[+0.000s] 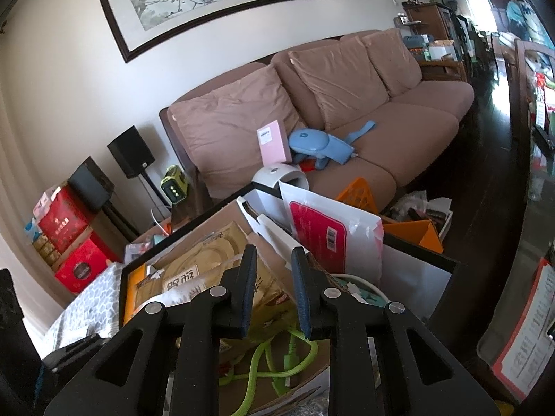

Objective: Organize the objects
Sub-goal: 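Withdraw the left tool from the box and swing it toward the bed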

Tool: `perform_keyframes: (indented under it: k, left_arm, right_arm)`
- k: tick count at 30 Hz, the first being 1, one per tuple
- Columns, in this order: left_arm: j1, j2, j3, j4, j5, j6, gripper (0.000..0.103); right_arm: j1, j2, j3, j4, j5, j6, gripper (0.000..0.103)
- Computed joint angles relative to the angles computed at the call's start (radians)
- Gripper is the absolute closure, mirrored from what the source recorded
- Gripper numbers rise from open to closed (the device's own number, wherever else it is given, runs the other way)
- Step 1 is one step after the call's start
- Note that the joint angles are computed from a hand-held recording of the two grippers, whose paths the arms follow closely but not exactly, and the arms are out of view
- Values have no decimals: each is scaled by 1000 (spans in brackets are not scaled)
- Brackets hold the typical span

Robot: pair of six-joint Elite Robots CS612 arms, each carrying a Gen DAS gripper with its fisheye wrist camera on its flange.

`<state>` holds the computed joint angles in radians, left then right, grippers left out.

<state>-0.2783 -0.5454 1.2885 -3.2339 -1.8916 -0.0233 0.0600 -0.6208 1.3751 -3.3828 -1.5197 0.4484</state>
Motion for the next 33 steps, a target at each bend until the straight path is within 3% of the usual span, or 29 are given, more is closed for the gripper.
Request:
perform_keyframes:
  k: [3, 9, 16, 24, 30, 33]
  left_arm:
    - [-1, 7, -8, 4, 76, -36, 76]
    - [35, 25, -32, -25, 8, -201, 78]
    - [37, 13, -18, -74, 20, -201, 77]
    - [49, -40, 59, -211, 116, -185, 54]
    - [92, -90, 118, -183, 228, -227, 33]
    - [118, -119, 164, -140, 298, -264, 17]
  right_arm:
    - [-1, -1, 4, -5, 2, 6, 81]
    - [-1, -1, 5, -12, 2, 9, 80]
    - [-4, -3, 10, -36, 15, 26, 76]
    - [2, 0, 1, -32, 25, 19, 66]
    - [15, 8, -16, -37, 43, -24, 53]
    - [20, 12, -24, -28, 65, -39, 48]
